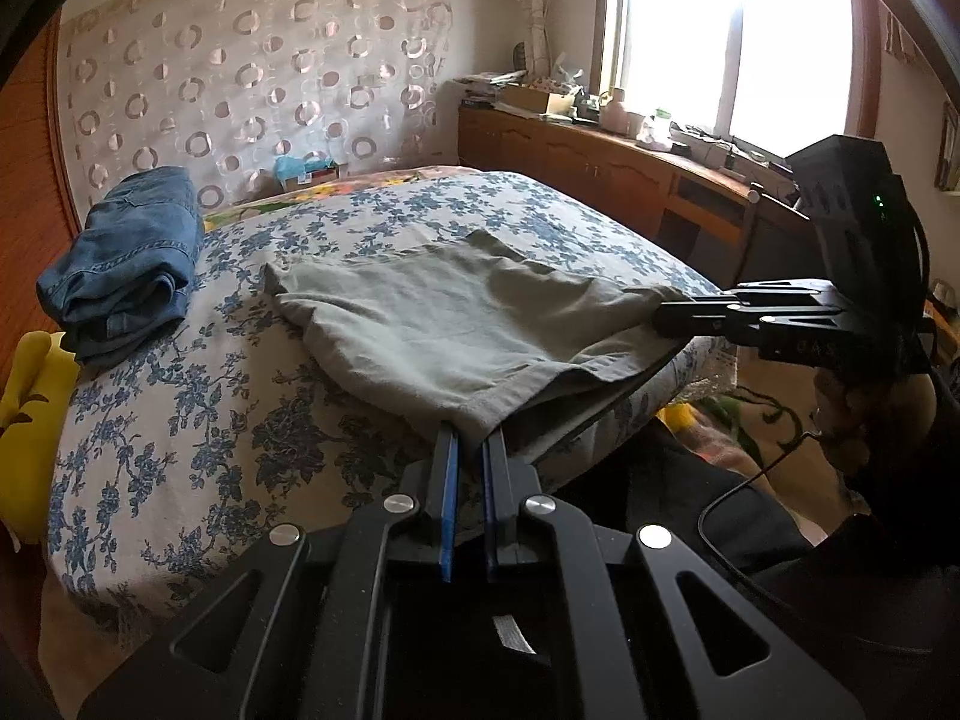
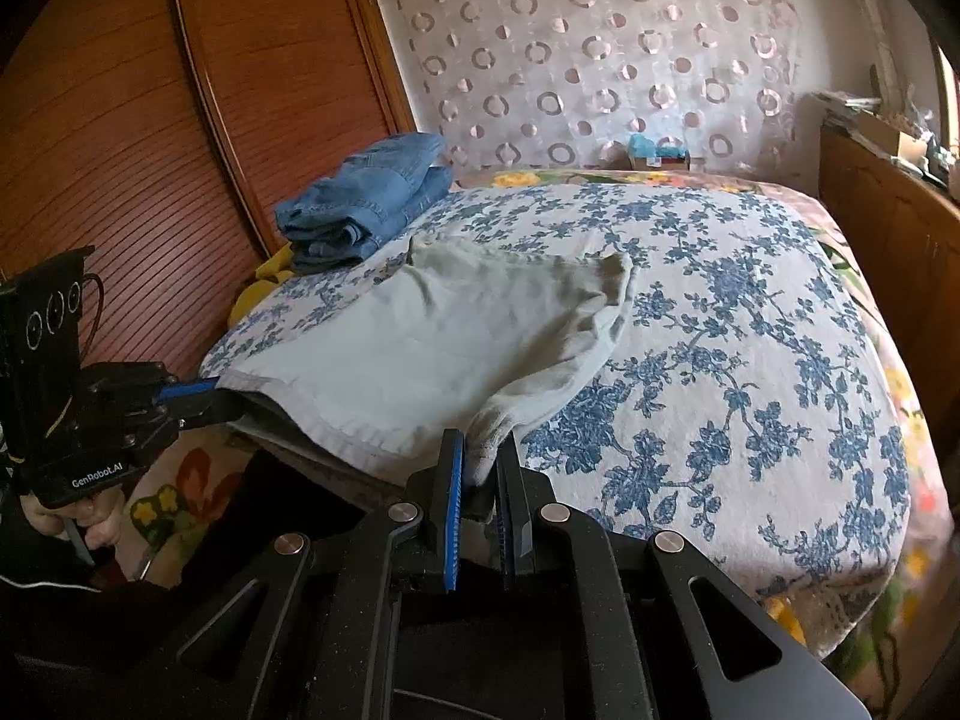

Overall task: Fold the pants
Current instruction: 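Lower the held pants with both grippers, folding them over onto the bed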

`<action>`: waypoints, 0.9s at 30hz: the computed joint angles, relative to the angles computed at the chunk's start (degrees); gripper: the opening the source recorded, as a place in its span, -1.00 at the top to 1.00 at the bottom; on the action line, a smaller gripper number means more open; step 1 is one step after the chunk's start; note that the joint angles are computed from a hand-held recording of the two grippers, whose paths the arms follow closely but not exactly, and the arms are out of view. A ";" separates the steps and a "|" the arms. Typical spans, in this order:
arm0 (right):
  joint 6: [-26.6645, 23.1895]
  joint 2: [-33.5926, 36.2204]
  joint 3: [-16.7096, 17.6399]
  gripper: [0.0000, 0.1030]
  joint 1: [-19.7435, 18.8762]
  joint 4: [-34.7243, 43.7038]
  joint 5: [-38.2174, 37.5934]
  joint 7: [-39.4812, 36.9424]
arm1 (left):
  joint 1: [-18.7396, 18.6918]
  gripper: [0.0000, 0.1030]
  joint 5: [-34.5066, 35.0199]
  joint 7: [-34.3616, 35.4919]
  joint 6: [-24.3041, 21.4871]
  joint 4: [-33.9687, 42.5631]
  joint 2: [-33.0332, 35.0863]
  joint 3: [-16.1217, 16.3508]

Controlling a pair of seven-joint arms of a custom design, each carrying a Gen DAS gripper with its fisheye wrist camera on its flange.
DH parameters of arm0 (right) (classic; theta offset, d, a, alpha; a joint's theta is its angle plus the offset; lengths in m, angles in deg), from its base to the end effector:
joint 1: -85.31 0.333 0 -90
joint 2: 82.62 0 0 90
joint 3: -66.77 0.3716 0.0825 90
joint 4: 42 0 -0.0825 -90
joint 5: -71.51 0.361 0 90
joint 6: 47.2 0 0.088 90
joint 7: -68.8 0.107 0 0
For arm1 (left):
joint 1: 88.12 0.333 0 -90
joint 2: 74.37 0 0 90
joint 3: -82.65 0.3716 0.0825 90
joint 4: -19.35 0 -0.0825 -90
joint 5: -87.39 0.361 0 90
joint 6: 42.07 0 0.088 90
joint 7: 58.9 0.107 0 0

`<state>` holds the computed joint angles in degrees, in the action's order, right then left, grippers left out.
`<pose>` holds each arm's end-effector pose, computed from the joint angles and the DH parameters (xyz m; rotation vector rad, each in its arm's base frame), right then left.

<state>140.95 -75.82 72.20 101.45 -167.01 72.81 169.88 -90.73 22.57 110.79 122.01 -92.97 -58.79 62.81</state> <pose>0.5483 0.2115 0.5272 -1.6777 1.4399 -0.5493 0.6057 -0.1756 0.4572 -1.0749 2.3839 -1.1375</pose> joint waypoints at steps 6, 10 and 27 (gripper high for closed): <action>0.61 0.37 0.12 0.82 -0.35 0.75 -0.04 -0.15 | 0.22 0.85 -1.68 0.92 0.23 1.30 0.40 -0.40; 1.69 1.18 -1.79 0.82 1.19 2.25 -0.08 -0.12 | 0.14 0.85 -2.56 1.45 0.97 3.38 1.15 -0.54; 0.68 10.97 -6.31 0.82 3.08 17.91 0.30 -3.27 | 0.83 0.85 9.56 -7.80 7.42 18.17 11.12 -3.82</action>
